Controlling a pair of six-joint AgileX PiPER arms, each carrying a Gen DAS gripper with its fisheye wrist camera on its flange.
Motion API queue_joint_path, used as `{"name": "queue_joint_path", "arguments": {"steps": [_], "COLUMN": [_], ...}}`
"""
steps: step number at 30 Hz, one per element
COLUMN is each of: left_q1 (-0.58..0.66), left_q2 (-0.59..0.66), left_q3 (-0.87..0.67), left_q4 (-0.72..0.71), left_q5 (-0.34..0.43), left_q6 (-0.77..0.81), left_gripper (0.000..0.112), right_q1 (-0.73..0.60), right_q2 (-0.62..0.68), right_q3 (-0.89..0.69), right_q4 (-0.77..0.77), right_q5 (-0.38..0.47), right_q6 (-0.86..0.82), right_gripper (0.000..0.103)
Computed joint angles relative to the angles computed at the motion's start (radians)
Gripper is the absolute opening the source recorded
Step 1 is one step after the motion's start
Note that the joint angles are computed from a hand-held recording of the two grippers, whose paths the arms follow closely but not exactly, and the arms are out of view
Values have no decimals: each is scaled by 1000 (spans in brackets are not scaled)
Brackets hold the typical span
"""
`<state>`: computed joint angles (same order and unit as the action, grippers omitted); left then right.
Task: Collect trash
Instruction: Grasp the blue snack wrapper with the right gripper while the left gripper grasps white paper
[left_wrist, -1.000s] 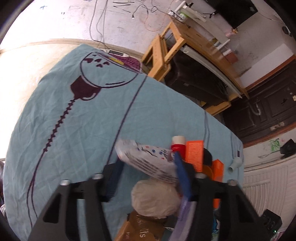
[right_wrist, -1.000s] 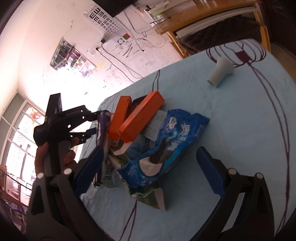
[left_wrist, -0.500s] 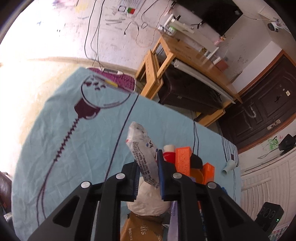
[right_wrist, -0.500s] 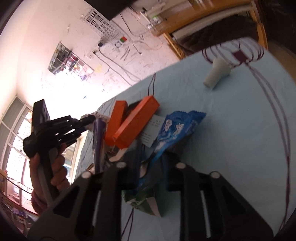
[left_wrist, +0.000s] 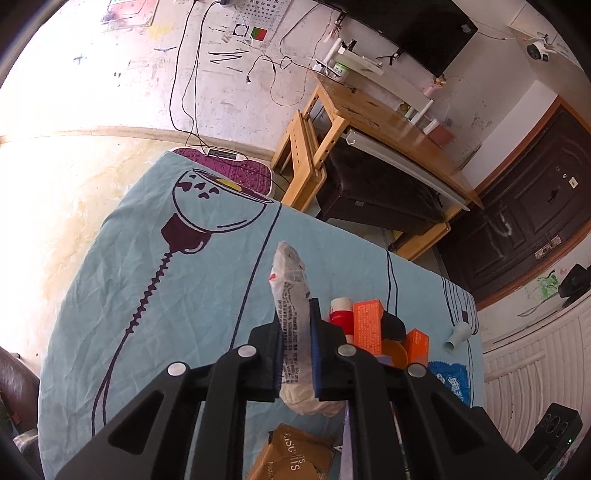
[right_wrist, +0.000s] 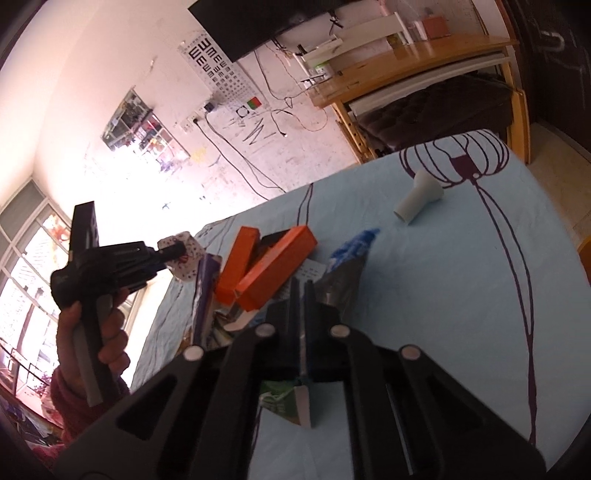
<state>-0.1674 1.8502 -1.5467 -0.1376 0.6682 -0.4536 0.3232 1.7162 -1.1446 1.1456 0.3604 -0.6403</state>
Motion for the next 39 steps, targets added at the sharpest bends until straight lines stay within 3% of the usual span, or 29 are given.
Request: {"name": "queue_joint_path", "arguments": {"steps": [13,16,20,22,23,24,25,29,34,37,39], "left_q1": [34,39,38,38,38,38,37,37,31,33,36], "left_q2": [-6,-8,-9,-5,-6,-6,-7,-1,3,4,3], "left_q3": [29,35,39,37,37,38,43,40,41,45,53], "left_q4": [-61,-84,-91,-94,-95,-97,-98,-102,-99,-110,-126], "left_q5": [-12,-9,-10,-8,-9,-10,-13,-10,-15,-18,-25], "left_q6": [53,86,103,106,108,110,112,116,109,115,125], "left_gripper": [7,7,7,7,7,7,7,7,7,7,7], "right_q1": [13,-15,-28,-15,-7,-1,13,47,56,55,58], "right_q2": [35,73,76,68,64,60,48,45,119,170,177], "right_q3": [-49,-98,-91,-90,-92,-93,-86,-114,-208,-254,-251], "right_q4": [-98,-138,-71,-107,-140,-167,-210,-460,-735,-806,-822], "right_q5": [38,133,150,127,112,100,67,38,99,153,145], "right_q6": [117,187,130,160,187,210,241,464,718,760,760], "right_gripper": [2,2,4,30,62,81,83,83,78,16,10]}}
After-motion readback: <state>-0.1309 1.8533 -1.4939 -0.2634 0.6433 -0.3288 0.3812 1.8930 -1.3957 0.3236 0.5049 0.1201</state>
